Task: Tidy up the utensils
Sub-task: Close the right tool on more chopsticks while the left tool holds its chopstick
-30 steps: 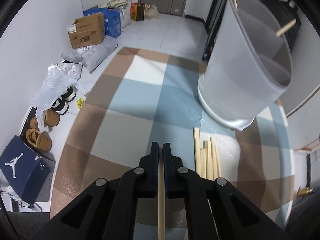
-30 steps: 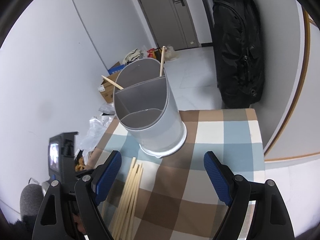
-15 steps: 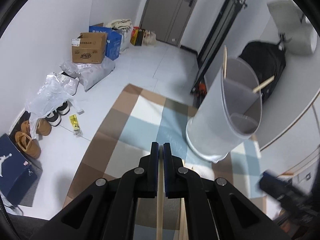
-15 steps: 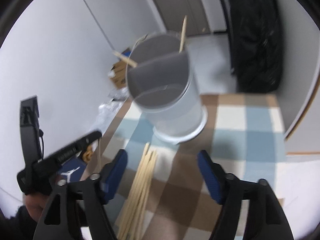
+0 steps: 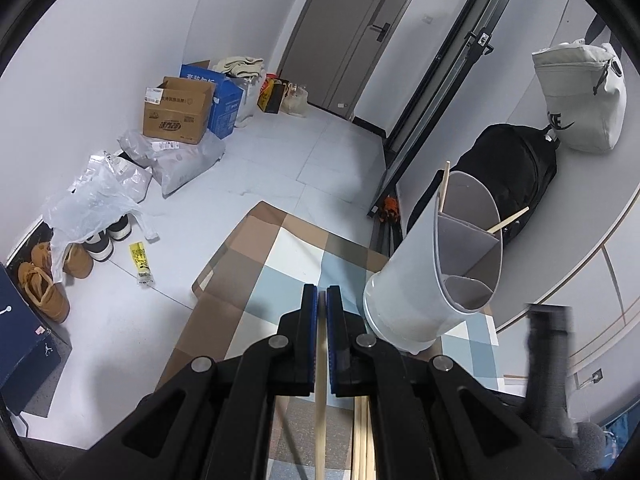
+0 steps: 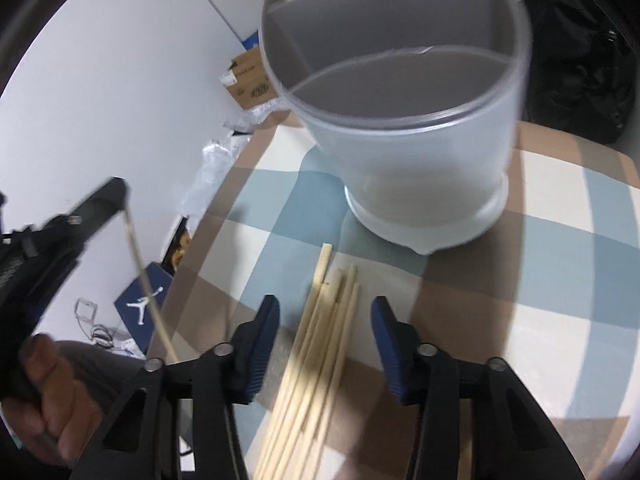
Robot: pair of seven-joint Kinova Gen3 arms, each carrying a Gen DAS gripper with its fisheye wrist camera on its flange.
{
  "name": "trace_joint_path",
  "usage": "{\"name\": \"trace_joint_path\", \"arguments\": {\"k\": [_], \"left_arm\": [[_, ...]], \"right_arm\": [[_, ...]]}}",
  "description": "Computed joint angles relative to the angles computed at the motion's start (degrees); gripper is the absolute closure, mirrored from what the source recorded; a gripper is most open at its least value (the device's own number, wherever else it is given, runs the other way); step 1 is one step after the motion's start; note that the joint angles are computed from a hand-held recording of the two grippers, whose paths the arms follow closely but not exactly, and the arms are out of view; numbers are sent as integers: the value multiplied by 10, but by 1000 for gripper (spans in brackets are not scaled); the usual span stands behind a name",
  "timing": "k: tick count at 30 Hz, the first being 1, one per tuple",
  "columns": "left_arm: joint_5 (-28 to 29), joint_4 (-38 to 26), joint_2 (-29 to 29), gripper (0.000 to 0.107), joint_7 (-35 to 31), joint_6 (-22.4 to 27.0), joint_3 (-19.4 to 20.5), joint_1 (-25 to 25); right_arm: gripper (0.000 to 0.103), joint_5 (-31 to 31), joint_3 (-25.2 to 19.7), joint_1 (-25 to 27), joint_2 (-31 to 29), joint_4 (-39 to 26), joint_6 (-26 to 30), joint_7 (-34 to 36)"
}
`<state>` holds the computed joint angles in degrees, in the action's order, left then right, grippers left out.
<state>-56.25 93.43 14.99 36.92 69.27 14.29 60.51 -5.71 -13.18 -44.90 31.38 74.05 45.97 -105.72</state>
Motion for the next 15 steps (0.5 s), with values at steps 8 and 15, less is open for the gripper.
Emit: {"name": "trace_joint_path", "arguments": {"k": [8, 15], "left_arm": [[-7, 11, -9, 107, 8, -5, 4, -4], [-11, 15, -14, 107, 8, -5, 7, -8]], "right_arm": [[72, 50, 32, -46, 36, -60, 48, -46], [95, 100, 47, -77, 37, -70, 58, -81]]}}
